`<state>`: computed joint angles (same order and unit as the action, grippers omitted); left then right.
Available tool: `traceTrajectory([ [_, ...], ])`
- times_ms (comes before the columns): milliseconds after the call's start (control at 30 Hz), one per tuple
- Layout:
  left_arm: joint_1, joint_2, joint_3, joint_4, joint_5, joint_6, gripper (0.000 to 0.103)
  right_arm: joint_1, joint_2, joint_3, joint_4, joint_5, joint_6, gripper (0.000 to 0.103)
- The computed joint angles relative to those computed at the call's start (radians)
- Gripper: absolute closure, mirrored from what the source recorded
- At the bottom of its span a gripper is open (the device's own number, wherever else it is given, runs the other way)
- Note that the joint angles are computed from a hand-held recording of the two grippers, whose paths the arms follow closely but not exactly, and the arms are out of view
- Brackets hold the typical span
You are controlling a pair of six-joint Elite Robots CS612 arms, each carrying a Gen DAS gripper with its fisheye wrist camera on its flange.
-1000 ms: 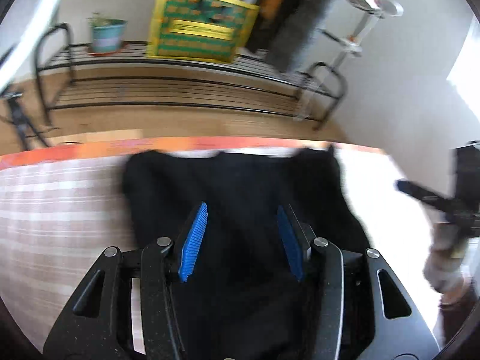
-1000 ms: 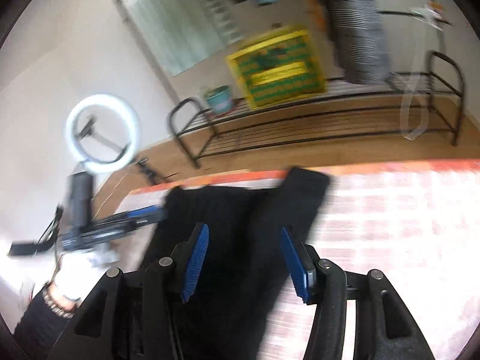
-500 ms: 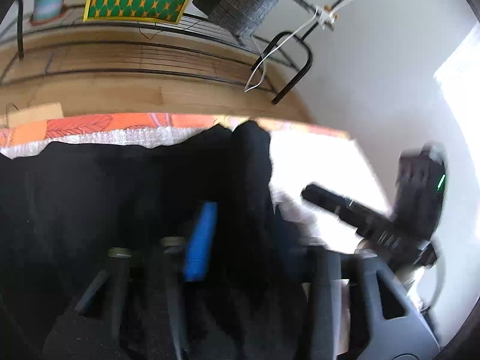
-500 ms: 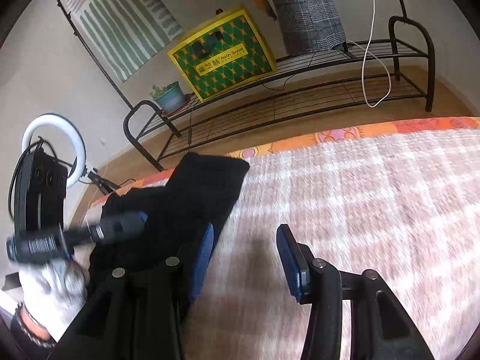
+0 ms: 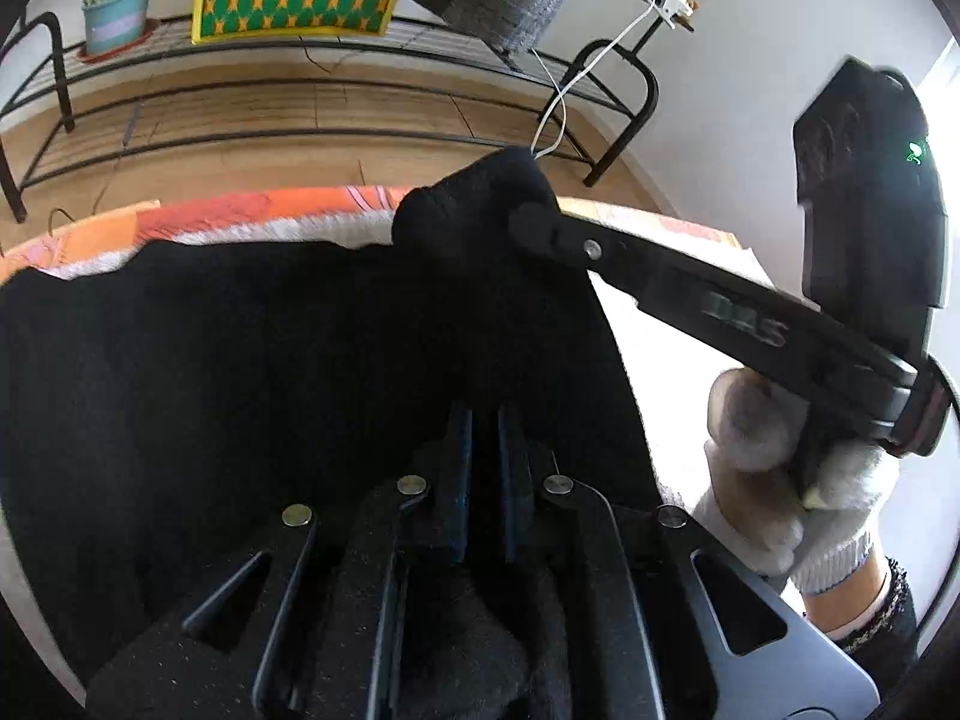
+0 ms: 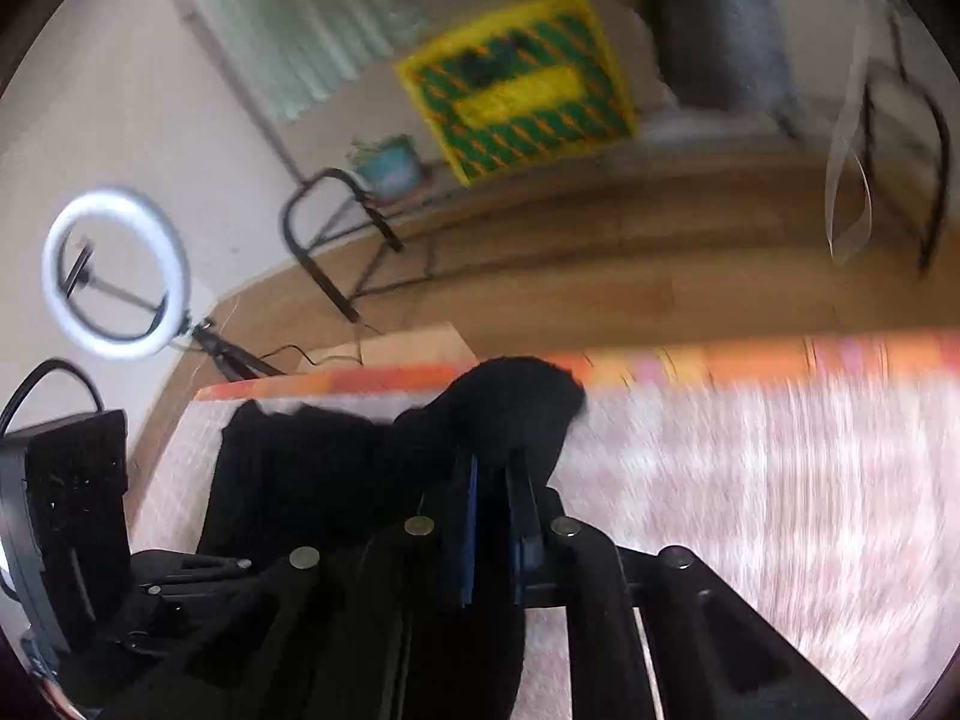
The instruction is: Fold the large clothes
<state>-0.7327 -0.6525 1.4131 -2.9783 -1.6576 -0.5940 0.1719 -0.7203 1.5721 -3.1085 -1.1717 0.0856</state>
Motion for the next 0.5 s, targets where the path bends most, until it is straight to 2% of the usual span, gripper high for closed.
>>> traceTrajectory([
  [33, 0.000, -0.008, 0.012, -0.018, 0.014, 0.000, 0.097, 0.012, 0.010, -0.023, 0.054, -0.070, 0.005, 0.098],
  [67, -0.001, -0.014, 0.020, -0.026, 0.027, -0.008, 0.097, 0.016, 0.014, -0.041, 0.117, -0.098, -0.001, 0.098],
  [100, 0.003, -0.025, 0.034, -0.047, 0.028, -0.023, 0.097, 0.018, 0.018, -0.048, 0.139, -0.116, -0.007, 0.098],
  [133, 0.006, -0.031, 0.041, -0.061, 0.024, -0.029, 0.097, 0.015, 0.020, -0.043, 0.120, -0.104, -0.014, 0.097],
  [200, 0.003, -0.066, 0.084, -0.091, 0.078, -0.018, 0.089, 0.011, 0.014, -0.037, 0.115, -0.104, -0.002, 0.088],
  [233, 0.002, -0.082, 0.110, -0.110, 0.095, -0.013, 0.086, 0.012, 0.007, -0.031, 0.116, -0.135, 0.012, 0.074],
  [267, 0.005, -0.100, 0.139, -0.143, 0.101, -0.009, 0.082, 0.010, -0.003, -0.018, 0.100, -0.151, 0.018, 0.065],
  [333, 0.011, -0.130, 0.185, -0.178, 0.127, -0.009, 0.077, -0.004, -0.026, 0.020, 0.060, -0.109, 0.032, 0.065],
  [400, 0.021, -0.150, 0.225, -0.205, 0.163, -0.013, 0.058, -0.024, -0.044, 0.056, 0.027, -0.038, 0.056, 0.064],
  [433, 0.027, -0.158, 0.243, -0.213, 0.179, -0.028, 0.055, -0.037, -0.058, 0.086, 0.004, 0.007, 0.059, 0.062],
  [500, 0.043, -0.163, 0.265, -0.223, 0.199, -0.061, 0.052, -0.050, -0.076, 0.125, -0.015, 0.041, 0.058, 0.058],
])
